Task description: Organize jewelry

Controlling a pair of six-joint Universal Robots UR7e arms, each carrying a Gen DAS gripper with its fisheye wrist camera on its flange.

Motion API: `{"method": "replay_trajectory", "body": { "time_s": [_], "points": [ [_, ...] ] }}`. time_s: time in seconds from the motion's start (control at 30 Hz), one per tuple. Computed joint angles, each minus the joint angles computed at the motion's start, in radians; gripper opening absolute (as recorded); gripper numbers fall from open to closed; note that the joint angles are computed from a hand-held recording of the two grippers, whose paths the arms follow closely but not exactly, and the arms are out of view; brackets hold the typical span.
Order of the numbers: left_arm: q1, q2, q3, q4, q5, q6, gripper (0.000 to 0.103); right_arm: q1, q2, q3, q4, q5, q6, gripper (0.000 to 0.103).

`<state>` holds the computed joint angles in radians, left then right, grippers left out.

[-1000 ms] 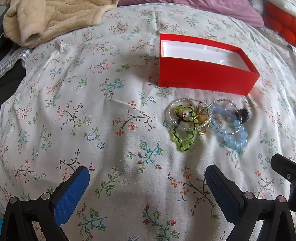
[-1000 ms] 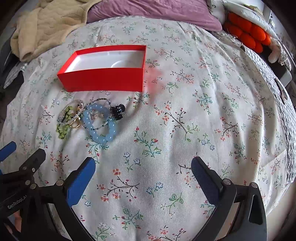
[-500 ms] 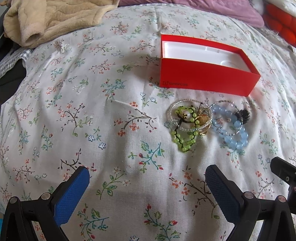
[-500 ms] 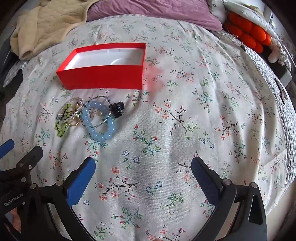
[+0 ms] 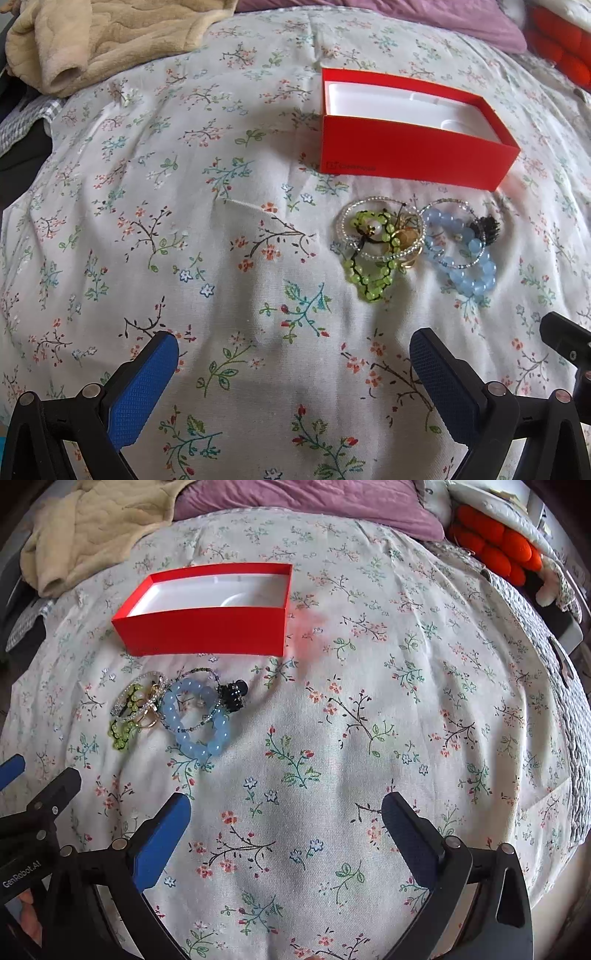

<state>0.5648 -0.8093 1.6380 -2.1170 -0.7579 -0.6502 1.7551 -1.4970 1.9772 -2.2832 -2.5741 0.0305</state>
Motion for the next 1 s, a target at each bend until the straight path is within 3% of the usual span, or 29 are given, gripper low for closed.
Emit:
{"method": "replay_trajectory", "body": {
  "time_s": [0.17,0.5,0.73,0.87,1.0],
  "points": [
    [0.002,0.002,-0.004,0.003,-0.034,0.007,0.103,0.001,-0.001,0.002,-0.009,-0.009,-0.007,0.103],
    [-0.014,0.006,0.008,-0.008,0.041,0.023,0.103,0.011,0.006,0.013,-0.060,-0.060,-0.053,0.103],
    [-0.017,0.011,0.011,-0.040,0.056,0.041,0.103,0.006,0.004,0.007,-0.046,-0.069,-0.045,0.103],
    [-0.006,0.009,0.001,-0.085,0.003,0.074,0.103,-0.004,0.005,-0.010,-0.007,-0.063,-0.026,0.103],
    [0.005,0.018,-0.045,-0.045,-0.023,0.102,0.103,-0.009,0.013,-0.052,0.065,-0.063,-0.006,0.103]
  ]
}}
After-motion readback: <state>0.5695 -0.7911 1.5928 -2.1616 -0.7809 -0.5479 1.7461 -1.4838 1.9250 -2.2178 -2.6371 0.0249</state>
